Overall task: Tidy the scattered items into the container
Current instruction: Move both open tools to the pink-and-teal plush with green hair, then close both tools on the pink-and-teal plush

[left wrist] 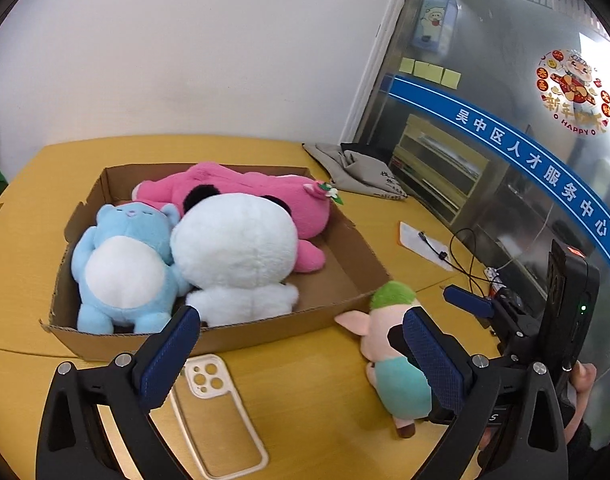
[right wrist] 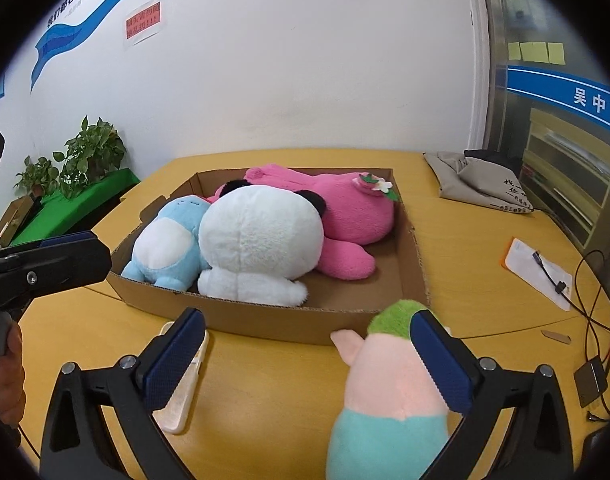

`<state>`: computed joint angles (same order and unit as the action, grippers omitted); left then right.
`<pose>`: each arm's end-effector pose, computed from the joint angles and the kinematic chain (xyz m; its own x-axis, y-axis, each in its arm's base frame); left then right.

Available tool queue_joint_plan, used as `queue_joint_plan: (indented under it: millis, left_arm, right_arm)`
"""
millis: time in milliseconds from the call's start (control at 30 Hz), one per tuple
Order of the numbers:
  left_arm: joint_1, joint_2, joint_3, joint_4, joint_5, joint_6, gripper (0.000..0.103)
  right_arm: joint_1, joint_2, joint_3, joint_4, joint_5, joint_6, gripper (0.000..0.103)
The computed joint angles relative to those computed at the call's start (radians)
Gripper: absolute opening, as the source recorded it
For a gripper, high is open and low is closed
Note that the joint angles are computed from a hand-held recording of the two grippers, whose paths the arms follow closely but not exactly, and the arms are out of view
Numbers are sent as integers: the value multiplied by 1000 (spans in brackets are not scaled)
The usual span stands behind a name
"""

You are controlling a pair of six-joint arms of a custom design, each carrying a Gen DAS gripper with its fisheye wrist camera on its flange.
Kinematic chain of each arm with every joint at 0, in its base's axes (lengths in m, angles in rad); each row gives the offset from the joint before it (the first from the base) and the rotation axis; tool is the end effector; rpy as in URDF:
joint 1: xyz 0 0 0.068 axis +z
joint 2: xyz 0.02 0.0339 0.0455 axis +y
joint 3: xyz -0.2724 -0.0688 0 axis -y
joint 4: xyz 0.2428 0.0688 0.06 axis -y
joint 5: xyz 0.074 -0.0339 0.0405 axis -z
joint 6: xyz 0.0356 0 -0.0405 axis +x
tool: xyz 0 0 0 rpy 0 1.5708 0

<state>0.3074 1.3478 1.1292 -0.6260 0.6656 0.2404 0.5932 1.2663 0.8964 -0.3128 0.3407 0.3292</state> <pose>0.2712 0.0630 0.3088 -0.6558 -0.0117 -0.7549 0.3181 0.9025 -0.2904 0.2304 0.1410 0.2737 -0.5959 -0.0342 -0.8024 -0.1261 0.9907 0.0513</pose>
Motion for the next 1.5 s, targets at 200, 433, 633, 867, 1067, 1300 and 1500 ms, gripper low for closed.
queue_joint_plan:
  millis: [200, 433, 633, 867, 1067, 1300, 1500]
  left_arm:
    - [-20, -31, -24, -1, -10, -31, 103]
    - [-53, -34, -43, 6, -26, -59, 103]
    - [-136, 24, -34, 15, -35, -88, 103]
    - [-270, 158, 5, 45, -41, -130, 103]
    - [-367, 285, 80, 61, -27, -156, 103]
    - [-424, 433, 176, 53, -17, -180, 103]
    - [-443, 485, 208, 5, 22, -136, 78]
  right_arm:
    - [-18, -45, -41, -2, -21, -5, 102]
    - [-50, -75, -75, -4, -55, -21, 102]
    - [-125, -119, -134, -6, -100, -26, 102]
    - [-215, -134, -189, -16, -147, -39, 102]
    - [-261, -109, -225, -3, -182, -52, 102]
    - [-314, -45, -260, 46, -278, -54, 102]
    - [-331, -25, -282, 81, -372, -69, 90]
